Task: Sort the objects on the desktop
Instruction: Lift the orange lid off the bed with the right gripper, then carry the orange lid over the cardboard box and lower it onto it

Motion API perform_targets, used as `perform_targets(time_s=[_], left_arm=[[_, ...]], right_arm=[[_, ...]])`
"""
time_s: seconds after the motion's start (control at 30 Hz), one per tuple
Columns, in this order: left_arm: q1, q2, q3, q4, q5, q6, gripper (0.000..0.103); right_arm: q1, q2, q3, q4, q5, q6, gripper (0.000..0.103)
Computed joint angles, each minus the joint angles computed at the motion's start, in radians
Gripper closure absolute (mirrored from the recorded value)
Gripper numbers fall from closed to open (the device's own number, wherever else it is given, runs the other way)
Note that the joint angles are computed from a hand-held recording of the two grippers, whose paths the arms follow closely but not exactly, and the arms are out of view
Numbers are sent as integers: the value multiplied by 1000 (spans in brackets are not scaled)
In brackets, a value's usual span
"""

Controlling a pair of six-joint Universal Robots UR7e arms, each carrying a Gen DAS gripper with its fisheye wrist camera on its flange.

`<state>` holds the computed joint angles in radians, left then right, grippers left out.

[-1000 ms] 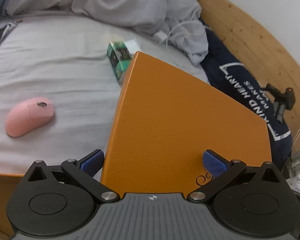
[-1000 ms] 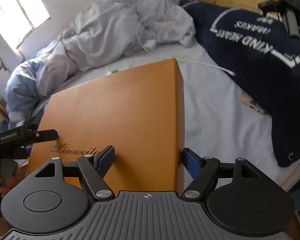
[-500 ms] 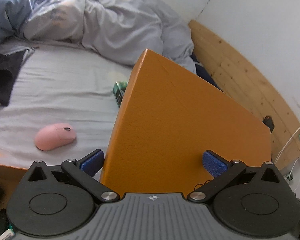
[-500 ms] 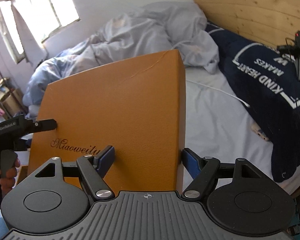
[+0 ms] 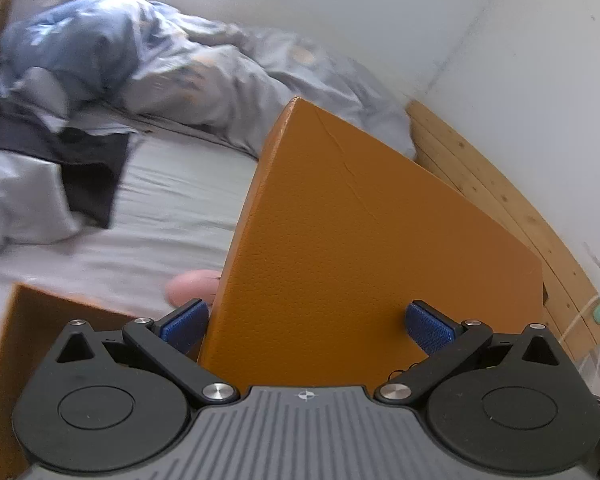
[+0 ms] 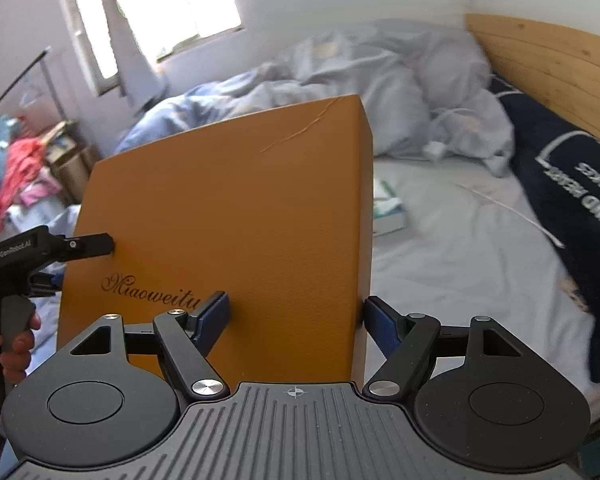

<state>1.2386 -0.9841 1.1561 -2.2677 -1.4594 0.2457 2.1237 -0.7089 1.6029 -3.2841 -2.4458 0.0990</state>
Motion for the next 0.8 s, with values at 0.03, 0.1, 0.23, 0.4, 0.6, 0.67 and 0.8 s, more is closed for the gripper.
perform_targets(time_s=[0.03,0.1,0.23,0.4,0.6,0.67,0.8], left_arm=[[5,-9,2,-5,6,-1,1],[17,-22,-4,-5,17,-10,1],[41,-40,-28,-3,41,-18,1],[62,-54,-46,-15,81,-1,1],[94,-46,-85,11,99,22,1],[106,-42,-98,24,100,33,1],[124,-14,-134,60,106,37,1]], right_arm=[[5,15,-23,14,10,-4,27],[12,44,-64,40,28,-10,27],[24,105,-150,94,70,-21,27],[25,167,-228,152,126,-3,27],[20,221,-294,222,162,25,27],[16,236,-306,241,167,40,27],[3,265,-343,293,174,70,27]])
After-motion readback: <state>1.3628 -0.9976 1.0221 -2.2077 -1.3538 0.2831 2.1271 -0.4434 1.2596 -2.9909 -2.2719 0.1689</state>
